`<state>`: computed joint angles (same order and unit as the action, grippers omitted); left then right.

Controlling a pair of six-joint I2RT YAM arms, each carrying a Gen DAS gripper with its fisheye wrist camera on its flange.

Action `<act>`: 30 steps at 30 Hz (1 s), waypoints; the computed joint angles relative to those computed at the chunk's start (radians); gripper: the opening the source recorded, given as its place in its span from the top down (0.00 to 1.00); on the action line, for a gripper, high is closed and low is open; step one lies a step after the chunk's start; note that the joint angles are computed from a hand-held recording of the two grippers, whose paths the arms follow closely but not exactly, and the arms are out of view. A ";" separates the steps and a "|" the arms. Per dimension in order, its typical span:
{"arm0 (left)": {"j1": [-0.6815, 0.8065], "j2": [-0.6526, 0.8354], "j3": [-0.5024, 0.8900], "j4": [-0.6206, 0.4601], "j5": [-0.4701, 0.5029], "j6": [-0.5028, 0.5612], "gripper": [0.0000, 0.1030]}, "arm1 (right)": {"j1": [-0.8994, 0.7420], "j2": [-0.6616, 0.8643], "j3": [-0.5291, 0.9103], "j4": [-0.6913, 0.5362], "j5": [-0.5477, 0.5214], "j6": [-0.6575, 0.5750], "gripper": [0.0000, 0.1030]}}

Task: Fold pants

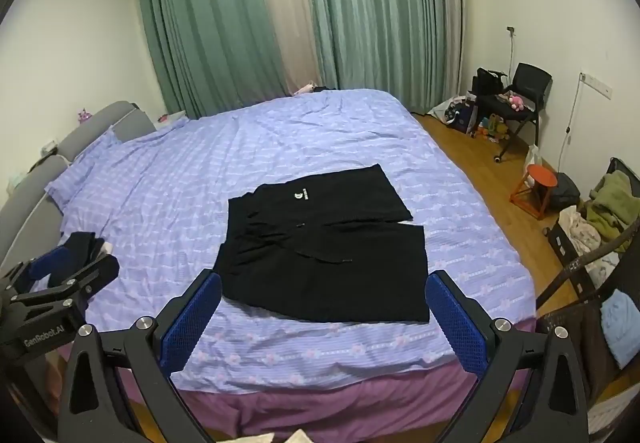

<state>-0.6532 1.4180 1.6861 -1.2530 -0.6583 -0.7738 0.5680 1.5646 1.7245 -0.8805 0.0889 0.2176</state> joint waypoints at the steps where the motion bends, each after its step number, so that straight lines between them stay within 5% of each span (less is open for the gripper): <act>1: 0.000 0.000 0.002 -0.002 -0.005 -0.003 0.00 | 0.000 0.005 0.008 -0.003 0.000 -0.001 0.00; 30: -0.010 -0.033 -0.009 0.015 -0.046 0.010 0.00 | 0.008 -0.020 -0.029 0.030 0.013 -0.018 0.00</act>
<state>-0.6633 1.3850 1.6767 -1.2380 -0.7040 -0.7638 0.5763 1.5450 1.6954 -0.8507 0.1019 0.1992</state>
